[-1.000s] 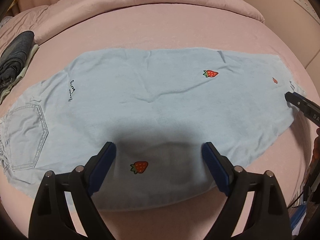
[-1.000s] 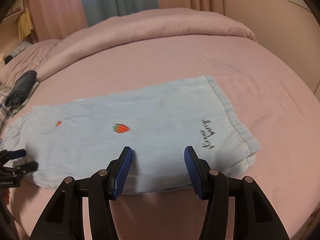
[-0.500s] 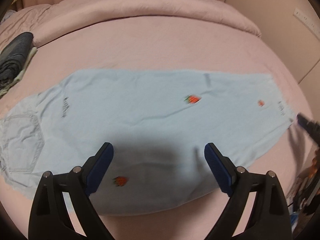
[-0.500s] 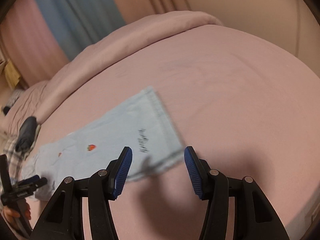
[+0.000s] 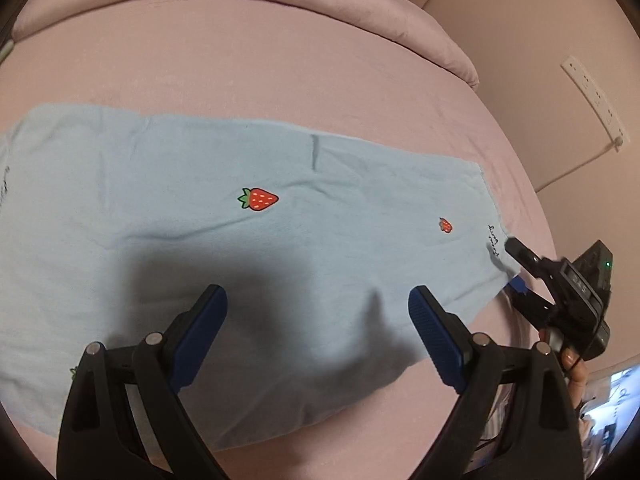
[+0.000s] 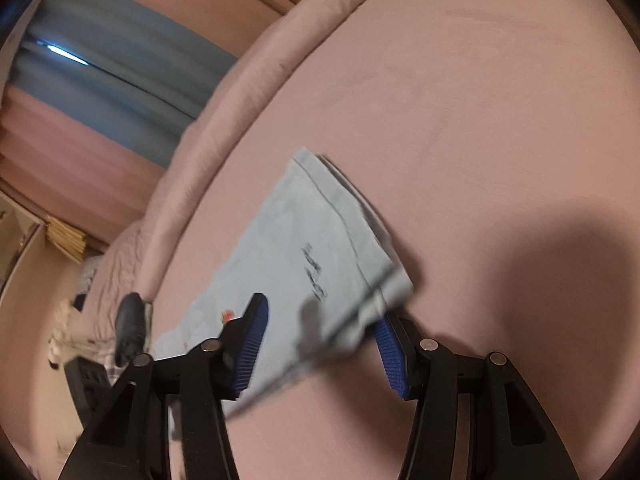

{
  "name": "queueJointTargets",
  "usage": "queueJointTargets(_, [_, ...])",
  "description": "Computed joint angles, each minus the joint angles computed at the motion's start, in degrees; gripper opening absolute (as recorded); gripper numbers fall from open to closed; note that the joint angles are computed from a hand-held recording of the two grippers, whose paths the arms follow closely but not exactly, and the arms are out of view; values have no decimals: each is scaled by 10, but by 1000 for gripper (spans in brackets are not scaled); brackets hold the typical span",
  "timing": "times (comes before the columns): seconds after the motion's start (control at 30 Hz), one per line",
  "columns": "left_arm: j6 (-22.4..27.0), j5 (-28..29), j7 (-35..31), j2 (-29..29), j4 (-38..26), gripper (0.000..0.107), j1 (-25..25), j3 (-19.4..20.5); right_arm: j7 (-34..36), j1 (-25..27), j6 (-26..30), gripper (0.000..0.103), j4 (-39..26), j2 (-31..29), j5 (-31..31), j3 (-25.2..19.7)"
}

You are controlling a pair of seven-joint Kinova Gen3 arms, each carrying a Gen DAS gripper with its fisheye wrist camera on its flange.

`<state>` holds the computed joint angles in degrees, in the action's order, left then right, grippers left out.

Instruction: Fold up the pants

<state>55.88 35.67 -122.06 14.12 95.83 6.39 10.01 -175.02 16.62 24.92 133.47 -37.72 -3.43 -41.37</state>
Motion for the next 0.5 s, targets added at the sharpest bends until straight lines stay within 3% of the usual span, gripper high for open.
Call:
queueJointTargets(0.03, [3,7,3,2,-1,92,-1,1,-2,13,-3,43,-4,5,3,-9])
queueJointTargets(0.07, [9,16,-2,5,-3,92,-7,1,-3,25,4,24,-12,8,7,-17])
queueJointTargets(0.1, [16,24,-10,4,0,92,-14,1,-3,40,9,14,-23,14,14,-28])
queueJointTargets(0.17, [27,35,-13,10,-5,92,-20,0,-4,67,29,10,-47,18,29,-52])
queueJointTargets(0.3, [65,92,-25,19,-9,91,-15,-42,27,116,63,9,-111,16,79,-109])
queueJointTargets(0.4, [108,162,-42,32,-4,92,-86,0,72,156,86,9,-170,40,109,-171])
queueJointTargets(0.5, [151,228,-57,54,-4,93,-128,26,124,206,91,9,-215,55,123,-247])
